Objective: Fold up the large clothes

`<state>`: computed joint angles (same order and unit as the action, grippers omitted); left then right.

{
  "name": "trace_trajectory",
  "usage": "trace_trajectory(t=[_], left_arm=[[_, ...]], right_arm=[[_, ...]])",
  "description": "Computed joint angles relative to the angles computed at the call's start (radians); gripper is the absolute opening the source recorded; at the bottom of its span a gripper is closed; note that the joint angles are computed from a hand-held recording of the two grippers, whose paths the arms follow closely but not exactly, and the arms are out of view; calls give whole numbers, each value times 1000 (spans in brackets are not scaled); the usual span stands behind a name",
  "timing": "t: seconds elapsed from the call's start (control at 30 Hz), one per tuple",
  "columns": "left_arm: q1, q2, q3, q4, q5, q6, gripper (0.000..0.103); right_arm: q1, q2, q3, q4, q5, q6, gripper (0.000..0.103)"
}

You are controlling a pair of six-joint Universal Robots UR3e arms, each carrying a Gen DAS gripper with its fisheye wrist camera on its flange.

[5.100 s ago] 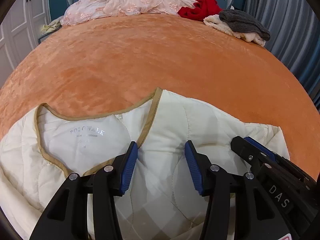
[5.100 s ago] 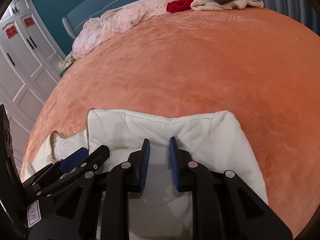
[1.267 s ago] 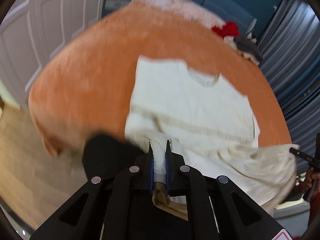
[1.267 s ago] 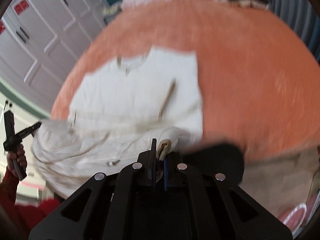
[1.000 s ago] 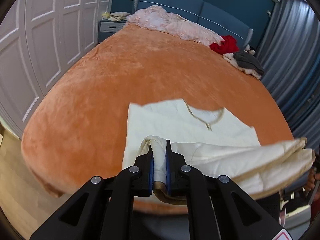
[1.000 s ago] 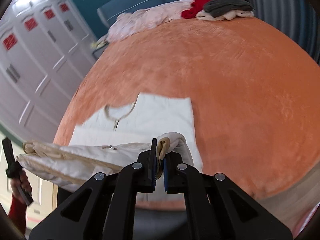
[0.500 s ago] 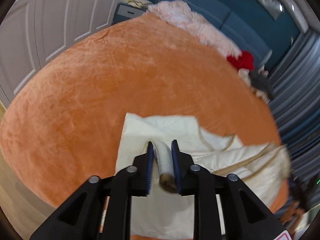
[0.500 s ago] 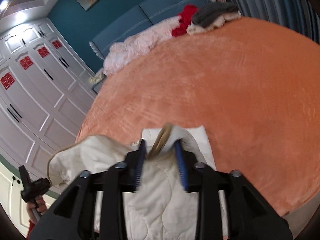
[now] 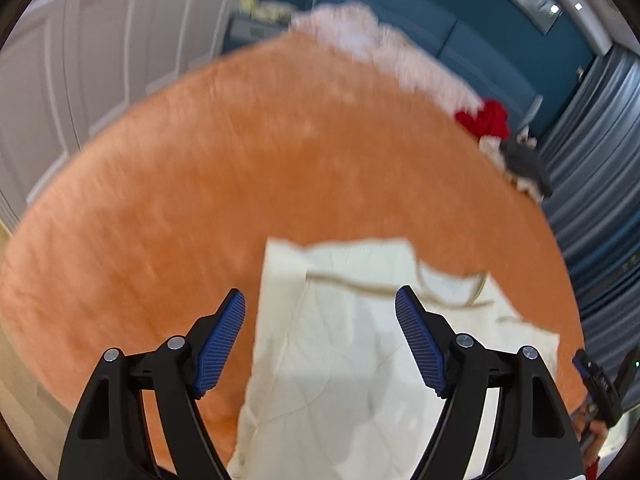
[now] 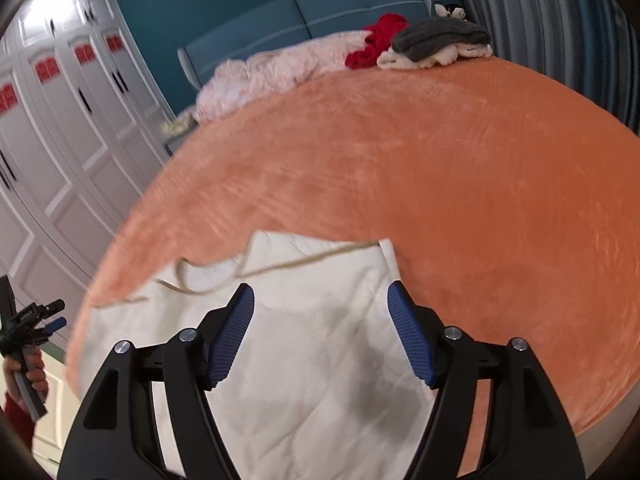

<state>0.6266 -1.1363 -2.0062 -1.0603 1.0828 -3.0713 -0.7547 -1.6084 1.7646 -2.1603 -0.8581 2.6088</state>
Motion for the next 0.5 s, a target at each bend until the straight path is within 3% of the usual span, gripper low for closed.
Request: trace_trajectory(t=[0.1, 0.2, 0.23, 0.27, 0.3, 0.37, 0.5], left_arm=[[-34, -69, -49, 92, 5, -51, 73], [-65, -137, -51, 148, -9, -76, 61], [-80, -163, -38, 160, -3, -82, 49], [-101, -190, -21, 172, 19, -90, 36], [-118, -217, -2, 188, 43, -95, 30], [-131, -234, 22, 196, 55, -94, 8], [-139, -236, 65, 249, 63, -115, 6]], right_arm=[[55, 83, -17, -95, -73, 46, 67], [92, 169, -61, -137, -110, 90, 67], [97, 189, -75, -128, -109, 91, 63], [110, 227, -116, -94, -112, 88, 46], [121, 249, -144, -72, -118, 90, 26], [131, 277, -189, -27, -109, 84, 9], [129, 252, -207, -92, -69, 125, 7]])
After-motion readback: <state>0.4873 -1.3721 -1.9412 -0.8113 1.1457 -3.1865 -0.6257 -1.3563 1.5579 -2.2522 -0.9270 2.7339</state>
